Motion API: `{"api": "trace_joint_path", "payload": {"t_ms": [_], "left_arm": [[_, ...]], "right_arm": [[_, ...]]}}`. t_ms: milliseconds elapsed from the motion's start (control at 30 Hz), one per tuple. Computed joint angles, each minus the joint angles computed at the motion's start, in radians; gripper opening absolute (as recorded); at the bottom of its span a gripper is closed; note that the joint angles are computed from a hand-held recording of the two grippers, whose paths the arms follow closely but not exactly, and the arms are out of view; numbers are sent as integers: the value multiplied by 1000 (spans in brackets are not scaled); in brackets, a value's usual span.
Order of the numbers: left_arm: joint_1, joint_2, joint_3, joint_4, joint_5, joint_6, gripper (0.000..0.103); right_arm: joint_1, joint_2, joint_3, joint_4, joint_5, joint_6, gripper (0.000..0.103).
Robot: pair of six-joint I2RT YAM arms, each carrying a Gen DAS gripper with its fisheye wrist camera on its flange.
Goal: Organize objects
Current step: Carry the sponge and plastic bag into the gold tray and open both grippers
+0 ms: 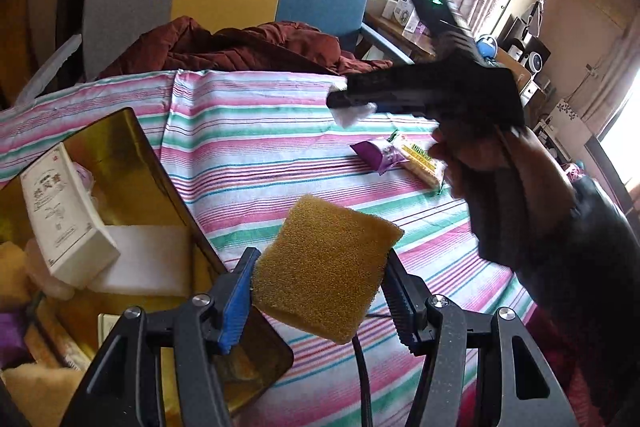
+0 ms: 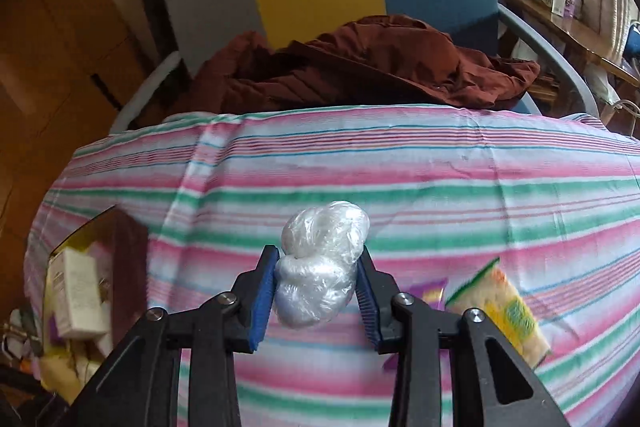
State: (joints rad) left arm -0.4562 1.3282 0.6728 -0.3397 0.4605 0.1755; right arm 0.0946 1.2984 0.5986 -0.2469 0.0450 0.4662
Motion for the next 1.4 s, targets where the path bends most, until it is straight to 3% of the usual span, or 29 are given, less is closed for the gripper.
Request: {"api": "trace_joint_path", "payload": {"t_ms": [200, 433, 633, 867, 1400], "left_arm": [[62, -136, -32, -68, -3, 28, 61], [215, -261, -58, -137, 16, 100, 61], [364, -316, -69, -179, 55, 181, 62], [508, -332, -89, -216, 106, 273, 62], [772, -263, -95, -264, 187, 443, 62]], "right_arm": [[200, -215, -95, -81, 73, 152, 37], [470, -314, -137, -133, 192, 345, 37], [689, -266, -116, -122, 291, 483, 37], [839, -171, -59, -96, 353, 553, 37], [985, 15, 62, -63, 387, 588, 37]]}}
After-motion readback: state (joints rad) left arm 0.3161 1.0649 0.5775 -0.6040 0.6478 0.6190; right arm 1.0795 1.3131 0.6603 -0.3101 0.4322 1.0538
